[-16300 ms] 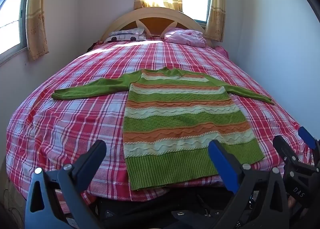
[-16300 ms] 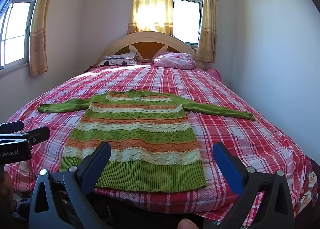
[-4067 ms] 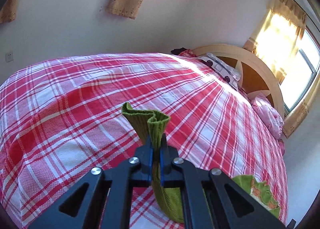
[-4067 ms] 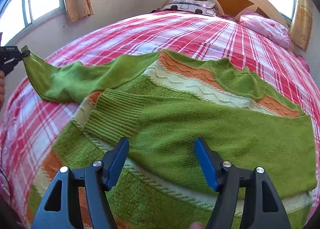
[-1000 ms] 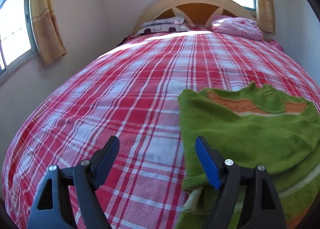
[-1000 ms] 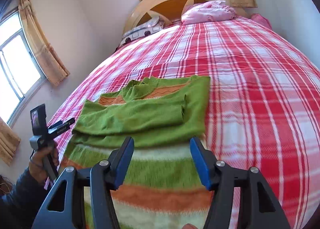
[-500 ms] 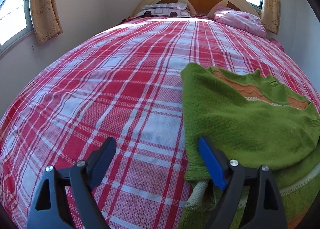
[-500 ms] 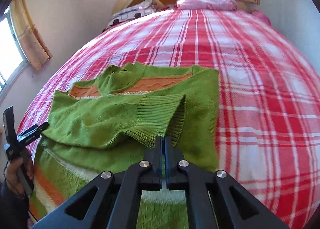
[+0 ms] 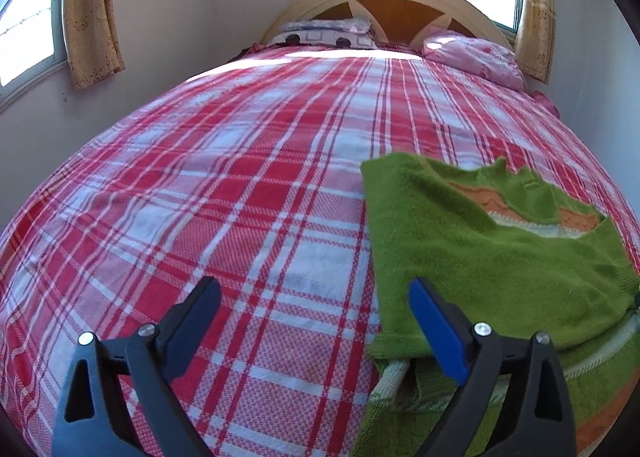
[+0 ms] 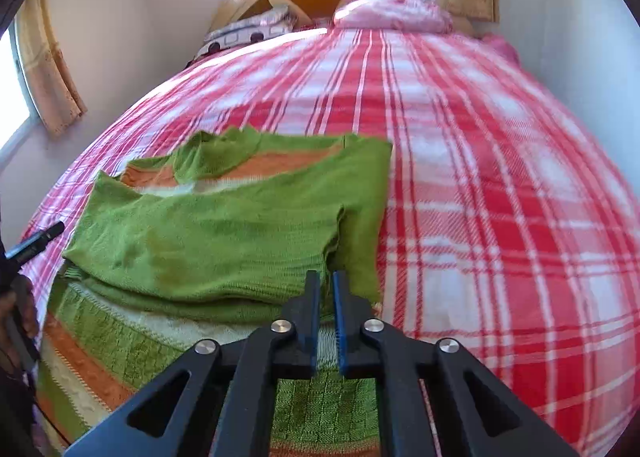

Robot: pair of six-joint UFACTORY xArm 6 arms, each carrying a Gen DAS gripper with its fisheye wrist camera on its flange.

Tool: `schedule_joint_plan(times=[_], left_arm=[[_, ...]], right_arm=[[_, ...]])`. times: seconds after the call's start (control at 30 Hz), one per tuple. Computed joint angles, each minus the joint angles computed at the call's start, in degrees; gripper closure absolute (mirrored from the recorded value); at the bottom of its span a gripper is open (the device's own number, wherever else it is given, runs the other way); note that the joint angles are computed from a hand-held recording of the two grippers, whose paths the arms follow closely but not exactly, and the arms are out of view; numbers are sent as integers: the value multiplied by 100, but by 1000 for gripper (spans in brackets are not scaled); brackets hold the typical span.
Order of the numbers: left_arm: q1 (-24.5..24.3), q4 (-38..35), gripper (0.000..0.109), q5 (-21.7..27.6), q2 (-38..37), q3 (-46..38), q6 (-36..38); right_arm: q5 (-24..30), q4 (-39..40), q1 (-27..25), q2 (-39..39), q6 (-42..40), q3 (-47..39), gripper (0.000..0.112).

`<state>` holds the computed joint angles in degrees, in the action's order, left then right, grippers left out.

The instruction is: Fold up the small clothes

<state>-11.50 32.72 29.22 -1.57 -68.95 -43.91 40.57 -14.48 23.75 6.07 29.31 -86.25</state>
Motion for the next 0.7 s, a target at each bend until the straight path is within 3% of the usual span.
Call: schedule_joint_plan(times=[0.03,0.1,0.13,0.23,0.33,0.4,0.53,0.7], left_arm=[[5,169,11,-10,9,-72,-88],[8,357,10,32,152,-346,-133],[12,338,8,100,268,-509,-90],[-42,248,8,451,689,-993,119],[-143,18,8,682,883,-1069,419],[-211,-189,8,768,896,-955,742],[-212,-224,6,571,713,-678,890],[-211,-481,6,527,588,-499,1064]], right_arm=[[-28,-94,37,32,19,-83,89],[-186,270,87,147,-313,-314,63],[-229,509,105,225,-501,-430,58],[-211,1273,156,686,-1114,-952,58],[388,1604,135,1282,-1183,-1606,58],[742,1312,148,1431,-988,-1675,67],[348,495,279,998,-819,-940,68],[487,79,353,794,-841,-708,68]])
